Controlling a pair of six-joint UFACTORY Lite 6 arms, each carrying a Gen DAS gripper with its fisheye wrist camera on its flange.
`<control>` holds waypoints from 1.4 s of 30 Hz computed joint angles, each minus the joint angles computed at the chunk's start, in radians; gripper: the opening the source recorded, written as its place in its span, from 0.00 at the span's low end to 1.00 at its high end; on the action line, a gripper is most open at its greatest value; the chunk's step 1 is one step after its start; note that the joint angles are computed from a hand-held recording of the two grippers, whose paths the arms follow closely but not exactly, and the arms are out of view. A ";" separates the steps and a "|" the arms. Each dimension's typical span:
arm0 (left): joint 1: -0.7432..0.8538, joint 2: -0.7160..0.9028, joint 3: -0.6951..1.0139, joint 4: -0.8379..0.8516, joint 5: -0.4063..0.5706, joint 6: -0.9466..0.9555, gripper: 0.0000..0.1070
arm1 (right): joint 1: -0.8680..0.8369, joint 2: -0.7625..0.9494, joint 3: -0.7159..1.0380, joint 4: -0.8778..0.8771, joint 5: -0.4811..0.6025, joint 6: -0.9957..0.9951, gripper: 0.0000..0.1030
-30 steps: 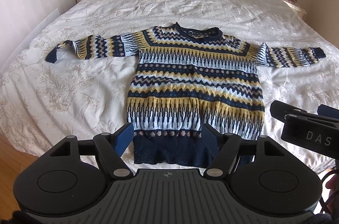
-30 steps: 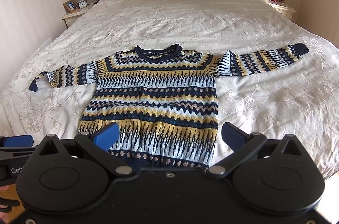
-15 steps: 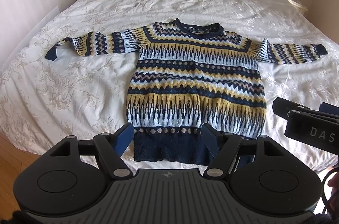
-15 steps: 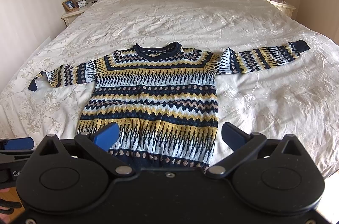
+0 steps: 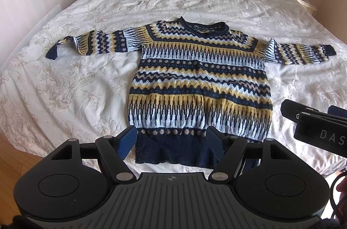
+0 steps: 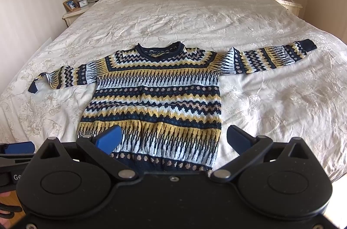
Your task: Fold small clothes
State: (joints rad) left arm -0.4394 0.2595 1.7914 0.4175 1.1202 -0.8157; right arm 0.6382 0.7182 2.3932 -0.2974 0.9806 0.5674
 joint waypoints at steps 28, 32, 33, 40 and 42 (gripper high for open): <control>0.045 -0.021 -0.117 -0.063 -0.119 0.064 0.65 | -0.061 -0.058 -0.196 0.071 -0.076 -0.023 1.00; 0.101 -0.065 -0.219 -0.149 -0.171 0.086 0.65 | -0.097 -0.059 -0.271 0.139 -0.089 -0.043 0.99; 0.111 -0.068 -0.236 -0.157 -0.175 0.090 0.65 | -0.100 -0.049 -0.274 0.147 -0.081 -0.055 0.99; 0.153 -0.048 -0.297 -0.166 -0.218 0.144 0.65 | -0.145 0.040 -0.300 0.249 -0.124 -0.171 0.96; 0.158 -0.024 -0.292 -0.166 -0.226 0.169 0.65 | -0.155 0.087 -0.279 0.269 -0.109 -0.195 0.92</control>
State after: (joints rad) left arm -0.2812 0.2351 1.4993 0.2518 0.8945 -0.6465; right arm 0.4830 0.8049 2.1146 -0.0281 0.8719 0.3720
